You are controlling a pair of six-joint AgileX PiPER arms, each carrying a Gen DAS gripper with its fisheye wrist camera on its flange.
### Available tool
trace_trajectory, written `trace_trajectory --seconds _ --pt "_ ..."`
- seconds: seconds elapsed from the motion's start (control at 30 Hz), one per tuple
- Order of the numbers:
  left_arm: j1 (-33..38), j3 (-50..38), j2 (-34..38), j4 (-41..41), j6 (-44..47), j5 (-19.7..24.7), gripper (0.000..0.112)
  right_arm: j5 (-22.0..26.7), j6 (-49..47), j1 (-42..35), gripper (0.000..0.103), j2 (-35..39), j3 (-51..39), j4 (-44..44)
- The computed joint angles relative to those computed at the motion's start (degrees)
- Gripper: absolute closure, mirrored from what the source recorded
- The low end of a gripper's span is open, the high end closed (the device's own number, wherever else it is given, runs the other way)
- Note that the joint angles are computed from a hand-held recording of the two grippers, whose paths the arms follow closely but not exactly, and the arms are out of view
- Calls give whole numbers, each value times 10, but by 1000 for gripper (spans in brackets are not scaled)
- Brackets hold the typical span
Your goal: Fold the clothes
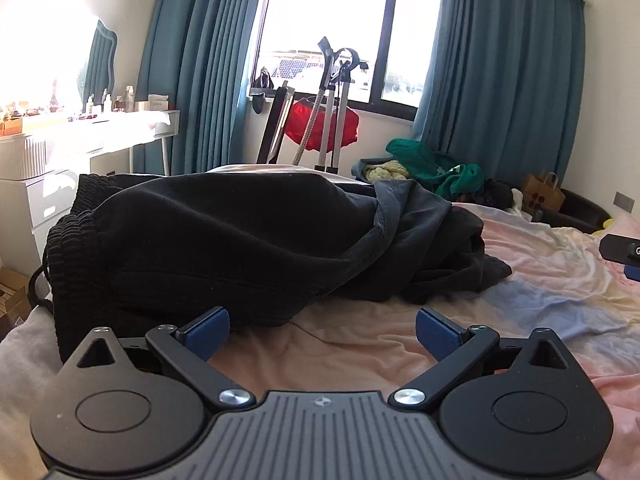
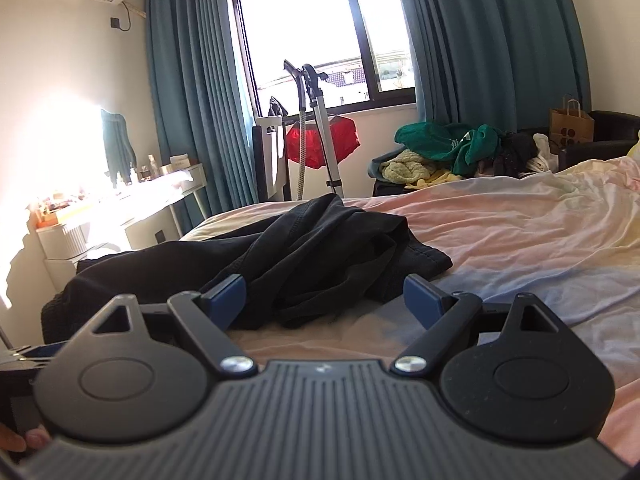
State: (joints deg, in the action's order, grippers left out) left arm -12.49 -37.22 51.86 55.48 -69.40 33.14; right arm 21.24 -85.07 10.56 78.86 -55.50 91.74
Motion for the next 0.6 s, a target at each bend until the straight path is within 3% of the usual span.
trace_trajectory --seconds 0.27,0.33,0.43,0.53,0.6 --pt "65 -187 228 -44 127 -75 13 -3 73 -22 15 16 -21 -36" --pt "76 -276 309 -67 148 -61 17 -4 119 -27 15 31 -35 -72" --pt "101 -403 417 -115 201 -75 17 26 224 -51 15 72 -68 -129" --pt "114 -575 539 -166 261 -37 17 41 317 -63 15 124 -108 -179" --pt "132 -689 620 -248 326 -29 17 39 330 -67 15 148 -118 -180"
